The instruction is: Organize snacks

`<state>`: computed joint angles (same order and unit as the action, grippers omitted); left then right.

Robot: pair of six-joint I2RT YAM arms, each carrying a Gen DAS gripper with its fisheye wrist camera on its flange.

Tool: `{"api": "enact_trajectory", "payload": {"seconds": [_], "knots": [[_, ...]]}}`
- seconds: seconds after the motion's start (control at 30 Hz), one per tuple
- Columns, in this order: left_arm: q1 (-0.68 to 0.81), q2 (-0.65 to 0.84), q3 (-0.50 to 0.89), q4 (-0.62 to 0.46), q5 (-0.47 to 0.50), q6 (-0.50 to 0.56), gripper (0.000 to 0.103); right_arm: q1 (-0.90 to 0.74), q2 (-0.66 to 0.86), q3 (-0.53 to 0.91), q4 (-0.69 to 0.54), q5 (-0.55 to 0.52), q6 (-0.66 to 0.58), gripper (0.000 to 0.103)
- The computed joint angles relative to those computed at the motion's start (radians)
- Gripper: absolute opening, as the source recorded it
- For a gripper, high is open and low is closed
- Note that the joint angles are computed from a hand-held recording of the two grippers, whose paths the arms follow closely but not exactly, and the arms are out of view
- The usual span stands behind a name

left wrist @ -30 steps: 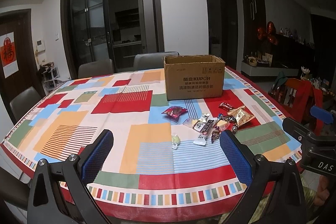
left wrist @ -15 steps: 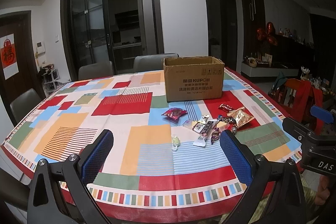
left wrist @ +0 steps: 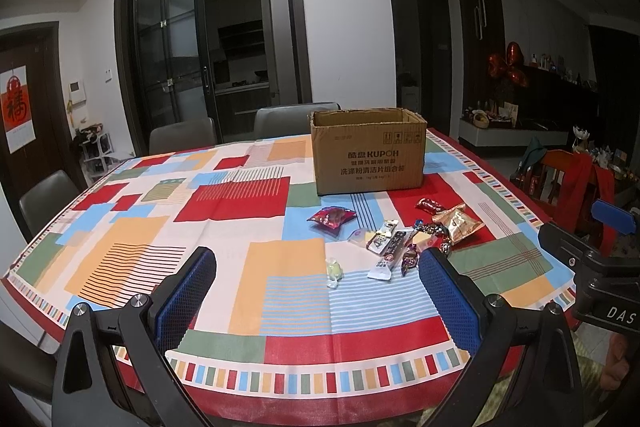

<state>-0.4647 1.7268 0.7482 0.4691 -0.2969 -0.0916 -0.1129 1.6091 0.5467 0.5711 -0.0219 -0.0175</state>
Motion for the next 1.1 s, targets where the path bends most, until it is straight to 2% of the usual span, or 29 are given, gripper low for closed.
{"api": "enact_trajectory", "payload": {"seconds": [0.17,0.47,0.77,0.93,1.1], "knots": [[0.013,0.005,0.026,-0.022,0.016,0.009,0.103,-0.001,0.000,-0.001,0.000,-0.001,0.001,0.102],[0.006,0.055,0.031,0.004,0.039,0.014,0.103,-0.026,-0.001,0.036,-0.061,-0.032,0.008,0.102],[0.001,0.173,0.112,0.024,0.049,0.036,0.103,-0.034,0.142,0.141,-0.082,-0.065,0.027,0.102],[0.019,0.259,0.216,-0.034,0.091,0.036,0.093,-0.026,0.245,0.205,-0.061,-0.066,0.039,0.102],[0.038,0.339,0.313,-0.077,0.139,0.035,0.088,-0.020,0.335,0.289,-0.080,-0.079,0.039,0.095]]}}
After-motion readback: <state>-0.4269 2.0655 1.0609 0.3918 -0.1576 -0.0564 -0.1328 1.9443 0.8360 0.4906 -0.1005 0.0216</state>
